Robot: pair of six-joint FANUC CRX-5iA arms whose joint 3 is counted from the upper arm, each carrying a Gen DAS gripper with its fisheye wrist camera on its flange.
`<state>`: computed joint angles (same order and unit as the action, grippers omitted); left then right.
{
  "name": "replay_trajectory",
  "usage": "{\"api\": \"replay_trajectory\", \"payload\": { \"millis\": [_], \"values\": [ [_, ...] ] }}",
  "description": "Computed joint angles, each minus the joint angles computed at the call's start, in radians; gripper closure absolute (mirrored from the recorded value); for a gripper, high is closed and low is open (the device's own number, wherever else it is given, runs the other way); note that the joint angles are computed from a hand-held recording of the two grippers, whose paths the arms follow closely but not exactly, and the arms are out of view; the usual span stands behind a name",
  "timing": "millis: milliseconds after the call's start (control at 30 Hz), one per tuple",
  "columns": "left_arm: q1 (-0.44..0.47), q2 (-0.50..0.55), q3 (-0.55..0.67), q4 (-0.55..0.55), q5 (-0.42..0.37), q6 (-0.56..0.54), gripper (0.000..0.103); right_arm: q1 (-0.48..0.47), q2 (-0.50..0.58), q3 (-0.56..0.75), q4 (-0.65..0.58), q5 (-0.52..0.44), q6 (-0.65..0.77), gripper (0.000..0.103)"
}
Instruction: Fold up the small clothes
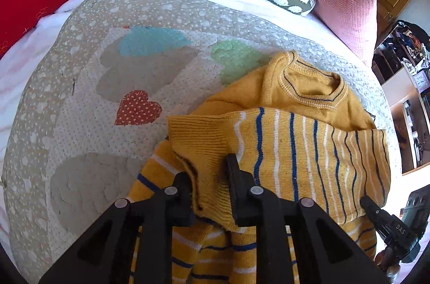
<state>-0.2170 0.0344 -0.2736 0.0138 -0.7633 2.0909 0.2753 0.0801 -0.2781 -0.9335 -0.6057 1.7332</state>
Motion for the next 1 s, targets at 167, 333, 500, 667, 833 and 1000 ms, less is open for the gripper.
{"api": "replay_trajectory", "payload": {
  "millis": [167, 333, 500, 667, 833, 1000],
  "values": [
    [0.026, -0.201, -0.13, 0.035, 0.039, -0.041, 0.061, 0.035, -0.11, -0.066, 0.115, 0.019, -0.072, 0.084],
    [0.007, -0.483, -0.23, -0.161, -0.089, 0.165, 0.054, 0.21, -0.273, -0.197, 0.385, 0.099, -0.262, 0.079],
    [-0.163, -0.716, -0.285, -0.396, -0.337, 0.477, 0.047, 0.416, -0.329, -0.237, 0.492, 0.104, -0.323, 0.079],
    [-0.444, -0.825, -0.309, -0.555, -0.592, 0.796, 0.047, 0.678, -0.313, -0.241, 0.575, 0.115, -0.329, 0.079],
    [-0.803, -0.82, -0.288, -0.689, -0.81, 1.115, 0.04, 0.995, -0.301, -0.317, 0.875, 0.155, -0.437, 0.071],
    [-1.0, -0.827, -0.292, -0.738, -0.927, 1.314, 0.038, 1.099, -0.221, -0.266, 0.807, 0.068, -0.36, 0.067]
  ]
}}
